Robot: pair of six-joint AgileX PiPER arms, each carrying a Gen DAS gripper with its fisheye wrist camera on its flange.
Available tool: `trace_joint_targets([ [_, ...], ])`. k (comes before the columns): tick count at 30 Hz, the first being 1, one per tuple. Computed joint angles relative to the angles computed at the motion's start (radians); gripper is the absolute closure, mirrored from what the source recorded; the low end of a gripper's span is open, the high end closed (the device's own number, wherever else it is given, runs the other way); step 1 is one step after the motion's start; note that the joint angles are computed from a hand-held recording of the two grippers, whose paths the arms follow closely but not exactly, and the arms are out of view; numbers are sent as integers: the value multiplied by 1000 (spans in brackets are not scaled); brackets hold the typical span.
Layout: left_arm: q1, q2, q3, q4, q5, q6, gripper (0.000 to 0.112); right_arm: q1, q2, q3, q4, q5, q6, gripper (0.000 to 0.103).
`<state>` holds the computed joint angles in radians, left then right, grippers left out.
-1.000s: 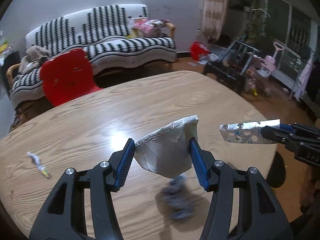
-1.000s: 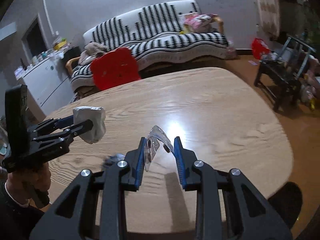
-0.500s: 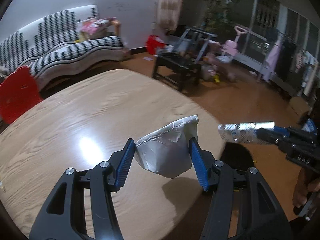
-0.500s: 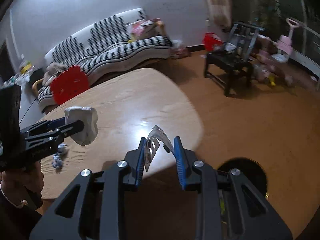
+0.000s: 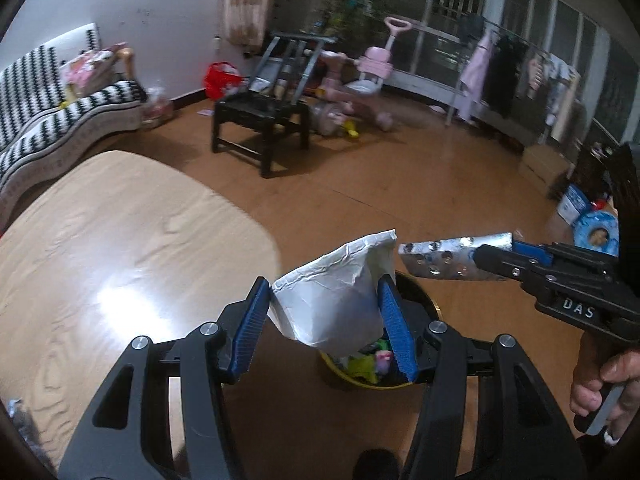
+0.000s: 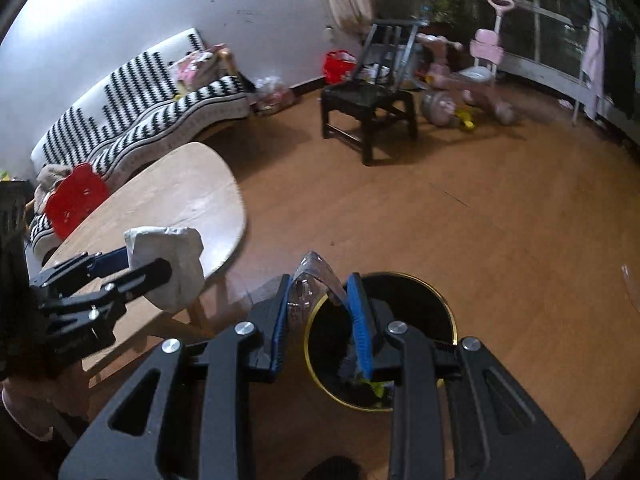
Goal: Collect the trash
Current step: 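Carry the white bag and silver foil over the bin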
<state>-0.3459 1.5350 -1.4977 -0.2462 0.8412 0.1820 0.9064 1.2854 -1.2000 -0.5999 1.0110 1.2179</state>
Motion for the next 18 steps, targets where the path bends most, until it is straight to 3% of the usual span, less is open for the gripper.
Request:
trace_joint_targets([
  [18,-132,175,-53,-1,-30,-35,58,-114,-35,84,97,-7,-22,74],
])
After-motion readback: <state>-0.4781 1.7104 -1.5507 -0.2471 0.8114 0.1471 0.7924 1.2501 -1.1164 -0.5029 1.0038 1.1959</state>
